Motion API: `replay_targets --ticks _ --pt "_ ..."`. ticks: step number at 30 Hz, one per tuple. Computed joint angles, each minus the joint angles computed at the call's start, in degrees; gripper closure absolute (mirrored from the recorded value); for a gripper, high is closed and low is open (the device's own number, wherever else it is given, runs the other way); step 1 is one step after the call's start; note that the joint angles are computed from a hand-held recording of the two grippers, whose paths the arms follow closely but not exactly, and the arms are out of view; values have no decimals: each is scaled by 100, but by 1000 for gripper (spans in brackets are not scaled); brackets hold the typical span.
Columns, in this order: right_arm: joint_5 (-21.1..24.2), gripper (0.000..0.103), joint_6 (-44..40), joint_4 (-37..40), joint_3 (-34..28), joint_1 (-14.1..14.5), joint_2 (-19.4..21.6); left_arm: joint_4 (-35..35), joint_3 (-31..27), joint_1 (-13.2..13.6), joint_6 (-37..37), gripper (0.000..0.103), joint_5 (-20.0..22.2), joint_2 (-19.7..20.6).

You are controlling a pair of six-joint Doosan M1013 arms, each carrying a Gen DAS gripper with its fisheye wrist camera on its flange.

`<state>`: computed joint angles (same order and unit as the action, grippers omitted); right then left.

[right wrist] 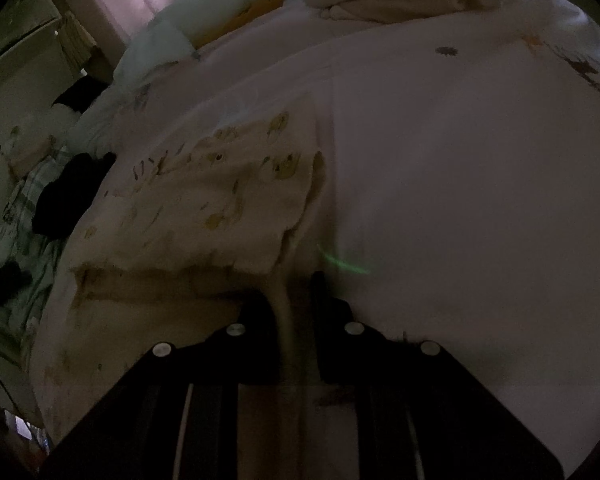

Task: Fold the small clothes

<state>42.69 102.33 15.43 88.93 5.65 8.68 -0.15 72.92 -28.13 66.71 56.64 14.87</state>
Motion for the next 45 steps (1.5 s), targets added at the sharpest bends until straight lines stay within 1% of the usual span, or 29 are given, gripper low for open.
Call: replay_targets --ticks 1,4,6,7,8,9,11,13,15,16,17,18,19,20,22,23,24,25,26,28,31,33,36,38,40,42,43,44,45 --pt "86 89 -59 22 8 -6 -32 117 187 46 -58 28 129 -95" --pt "300 89 -227 138 67 -39 -139 344 520 94 -220 28 315 -283" --pt "412 89 -309 409 197 -109 -269 169 820 161 -174 28 218 -474" --pt "469 89 -320 611 273 -159 -338 -18 954 192 -144 28 113 -559" --pt "524 89 -368 889 379 -228 -425 -337 1102 278 -37 28 65 -645" --pt "611 89 -410 1081 468 -282 -506 -470 1143 284 -48 28 73 -661" --pt "730 89 -403 1124 583 -292 -642 -556 1278 311 -108 28 31 -747" --pt "841 86 -279 936 647 -232 -763 -450 1386 275 -205 28 25 -834" --pt "966 80 -65 585 687 -99 -885 -345 1491 223 -229 28 -62 -918" --pt "1051 72 15 436 702 -17 -952 -334 1580 221 -209 28 -106 -986" --pt "1093 59 9 425 720 19 -995 -402 1660 237 -130 28 -124 -1057" --pt "1125 51 -51 494 747 42 -1042 -551 1740 289 47 27 -113 -1140" --pt "1176 38 -140 669 791 58 -1110 -697 1769 295 217 27 -98 -1169" --pt "1244 34 -144 766 805 63 -1149 -922 1820 311 441 27 -99 -1216" --pt "1315 33 -73 890 852 87 -1223 -1440 1900 404 749 27 -91 -1274" --pt "1348 33 -74 987 898 65 -1264 -2024 1966 514 1020 26 -40 -1303" --pt "1374 33 -113 1232 979 8 -1322 -2309 2002 573 1154 25 -20 -1314" --pt "1371 33 -147 1409 1041 -33 -1361 -2663 2068 642 1312 21 -20 -1336" --pt "1391 33 -203 1708 1148 -110 -1422 -3016 2149 716 1445 20 -24 -1365" --pt "1427 33 -246 2046 1309 -170 -1513 -3423 2246 806 1580 19 -27 -1392" --pt "1337 33 -518 2655 1597 -290 -1694 -4018 2398 942 1787 19 -23 -1441" --pt "1349 33 -605 2929 1726 -342 -1779 -4144 2424 960 1881 19 86 -1457" --pt "1410 33 -752 3149 1821 -343 -1854 -4039 2406 904 2028 19 259 -1492" --pt "1438 33 -824 3189 1856 -313 -1893 -4021 2433 865 2006 19 254 -1530" --pt "1423 34 -885 3292 1882 -253 -1909 -4225 2495 886 1924 19 199 -1554" --pt "1381 41 -903 3351 1901 -219 -1918 -4428 2498 923 1981 20 242 -1522" --pt "1377 50 -928 3391 1905 -205 -1907 -4390 2476 924 1974 23 294 -1509" --pt "1390 61 -917 3383 1893 -170 -1885 -4303 2443 908 1926 32 322 -1502" --pt "1403 67 -894 3342 1870 -141 -1850 -4205 2417 896 1843 38 330 -1495"
